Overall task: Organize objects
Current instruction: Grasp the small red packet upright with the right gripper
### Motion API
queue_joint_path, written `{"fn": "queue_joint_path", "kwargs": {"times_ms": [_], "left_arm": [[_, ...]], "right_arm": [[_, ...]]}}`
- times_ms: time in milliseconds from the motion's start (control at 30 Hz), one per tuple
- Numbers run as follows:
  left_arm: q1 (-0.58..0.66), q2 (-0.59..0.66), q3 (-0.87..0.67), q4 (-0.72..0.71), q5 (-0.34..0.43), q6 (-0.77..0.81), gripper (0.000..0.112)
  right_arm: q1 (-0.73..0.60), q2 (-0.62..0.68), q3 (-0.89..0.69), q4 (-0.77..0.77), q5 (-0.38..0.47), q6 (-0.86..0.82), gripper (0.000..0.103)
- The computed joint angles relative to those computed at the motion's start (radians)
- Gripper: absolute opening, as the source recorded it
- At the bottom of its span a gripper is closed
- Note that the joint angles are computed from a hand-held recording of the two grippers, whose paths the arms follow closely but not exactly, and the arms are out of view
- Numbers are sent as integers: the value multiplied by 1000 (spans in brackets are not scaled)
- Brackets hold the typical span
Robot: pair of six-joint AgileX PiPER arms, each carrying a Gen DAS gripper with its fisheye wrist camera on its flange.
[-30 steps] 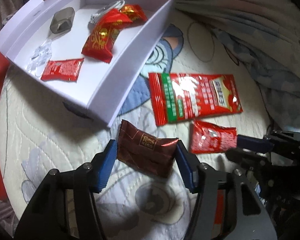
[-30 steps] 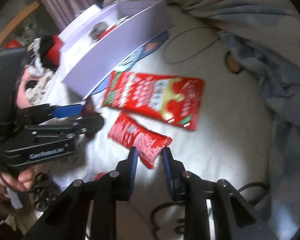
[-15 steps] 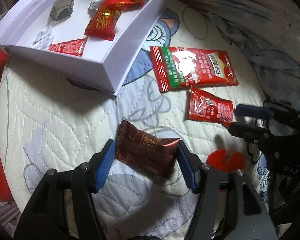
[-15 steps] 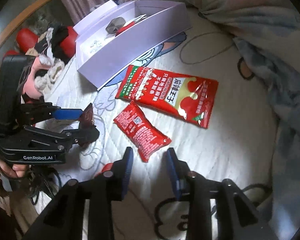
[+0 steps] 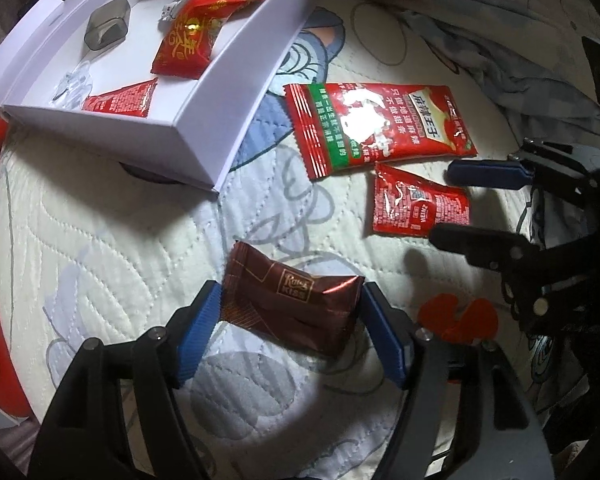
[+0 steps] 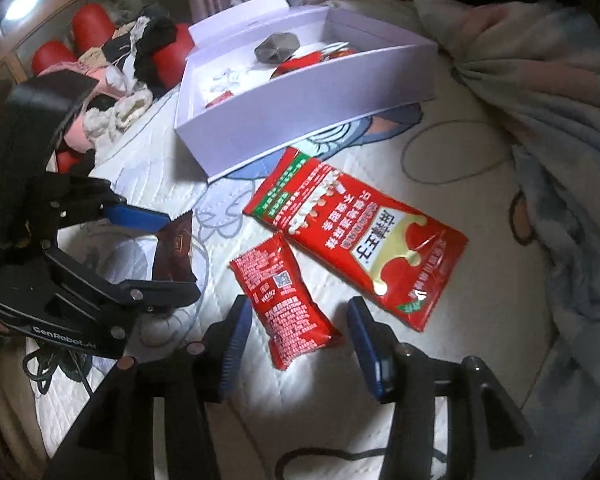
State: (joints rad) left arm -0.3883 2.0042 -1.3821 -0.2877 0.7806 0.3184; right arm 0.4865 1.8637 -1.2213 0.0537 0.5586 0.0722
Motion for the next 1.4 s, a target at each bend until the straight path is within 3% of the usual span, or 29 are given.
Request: {"fn": "queue_joint_path", "kwargs": {"times_ms": [167,300,367,667,1000,1400], "left_arm": [[-6,-7,19,14,-17,7,73],[-6,-19,39,22,-33,8,73],[-14,-26,48,47,-42,-15,72],[-5,-52,47,73,7,-21,54],[30,-97,72,47,38,30,38],[94,-167,117,9,46,113,20]], "right_arm": [[31,11,8,-86,-21,86,50],[77,15,7,-209,-2,176,36],[76,10,11,-187,-5,154,28],[24,-35,63,-45,-42,125,20],[-16,-106,120,94,-50,62,19],[-1,-133,110,106,-39,87,19]]}}
